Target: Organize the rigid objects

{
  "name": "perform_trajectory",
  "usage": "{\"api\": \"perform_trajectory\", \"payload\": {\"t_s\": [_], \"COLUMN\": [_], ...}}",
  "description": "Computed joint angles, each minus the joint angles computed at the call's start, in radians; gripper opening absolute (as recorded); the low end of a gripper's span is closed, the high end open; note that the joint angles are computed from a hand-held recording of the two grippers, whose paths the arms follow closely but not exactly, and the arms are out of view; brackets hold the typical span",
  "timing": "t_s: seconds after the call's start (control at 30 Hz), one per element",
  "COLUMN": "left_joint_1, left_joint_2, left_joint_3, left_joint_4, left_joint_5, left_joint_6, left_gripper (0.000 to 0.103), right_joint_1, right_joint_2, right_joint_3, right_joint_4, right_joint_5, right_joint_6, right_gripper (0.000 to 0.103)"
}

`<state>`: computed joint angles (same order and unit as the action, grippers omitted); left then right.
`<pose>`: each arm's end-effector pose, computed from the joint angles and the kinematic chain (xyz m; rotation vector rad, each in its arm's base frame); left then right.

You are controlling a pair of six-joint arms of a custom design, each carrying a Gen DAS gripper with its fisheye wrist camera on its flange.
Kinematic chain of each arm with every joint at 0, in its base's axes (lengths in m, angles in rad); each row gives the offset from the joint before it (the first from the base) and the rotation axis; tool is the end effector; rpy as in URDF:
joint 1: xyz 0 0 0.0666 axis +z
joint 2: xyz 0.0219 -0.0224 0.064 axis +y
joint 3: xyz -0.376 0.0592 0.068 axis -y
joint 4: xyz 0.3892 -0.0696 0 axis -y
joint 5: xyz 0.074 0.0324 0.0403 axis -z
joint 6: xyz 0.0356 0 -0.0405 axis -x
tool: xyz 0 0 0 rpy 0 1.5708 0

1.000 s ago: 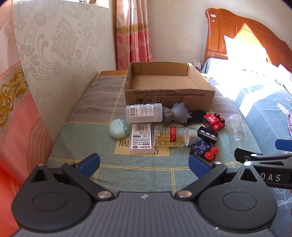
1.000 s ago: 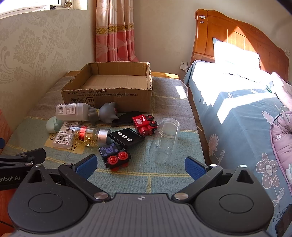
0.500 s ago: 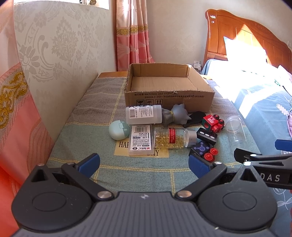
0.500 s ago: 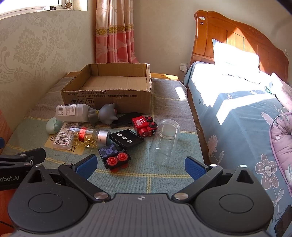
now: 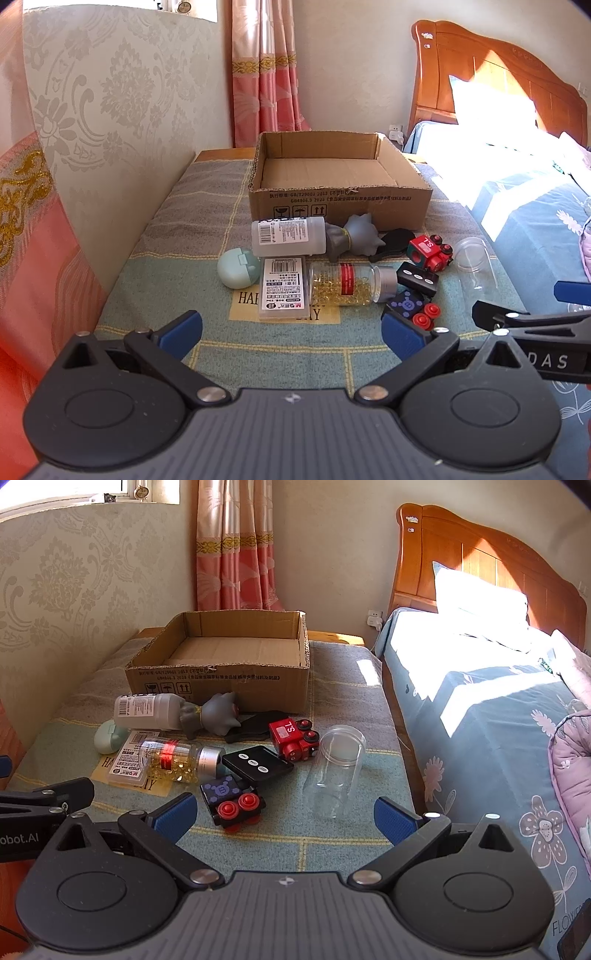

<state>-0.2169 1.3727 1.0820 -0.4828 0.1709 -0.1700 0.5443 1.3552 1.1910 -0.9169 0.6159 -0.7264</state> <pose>0.4531 -0.1064 0.3247 0.5326 2.2796 -0.2234 0.3874 0.2100 0.3578 0.4052 2.3558 -0.2567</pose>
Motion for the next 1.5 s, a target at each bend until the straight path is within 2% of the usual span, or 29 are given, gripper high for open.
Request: {"api": "perform_trajectory", "payload": {"t_s": [0.3,0.57,0.8,1.03,1.27,1.5], "left_joint_1": [0.004,0.026,0.031,0.033,0.042,0.054], "left_joint_2": [0.015,0.065,0.119,0.162,0.204,0.246], "left_joint_3": [0.005,0.026,0.055,0.080,0.108,0.138], "left_joint_4": [0.029,0.052,0.055,0.053,0.044,0.027], "left_joint_5": [0.017,0.027,0.022,0.032,0.033,0.030], "left_joint_6": [-0.035,-0.058,-0.064,-0.070,-0.061,-0.065], "left_gripper": [0.103,0.103,0.103,0.103,0.103,0.102], "right_joint_1": [-0.017,-0.051,-0.109,-0.125,-0.113,-0.121], "right_joint_2": [-0.010,-0.038,-0.035,0.004,0.061,0.154], "right_joint_3": [-0.025,-0.098,-0.154,-0.178,-0.160,-0.126], "right_joint_4": [0.059,0.184,0.271,0.313,0.376,0.418], "right_joint_5": [-0.022,-0.067,-0.147,-0.254,-0.365,-0.354], "right_joint_6": [0.068,0.193,0.291,0.300,0.372,0.422], "right_gripper": [0.103,0.103,0.103,0.103,0.103,0.103]}}
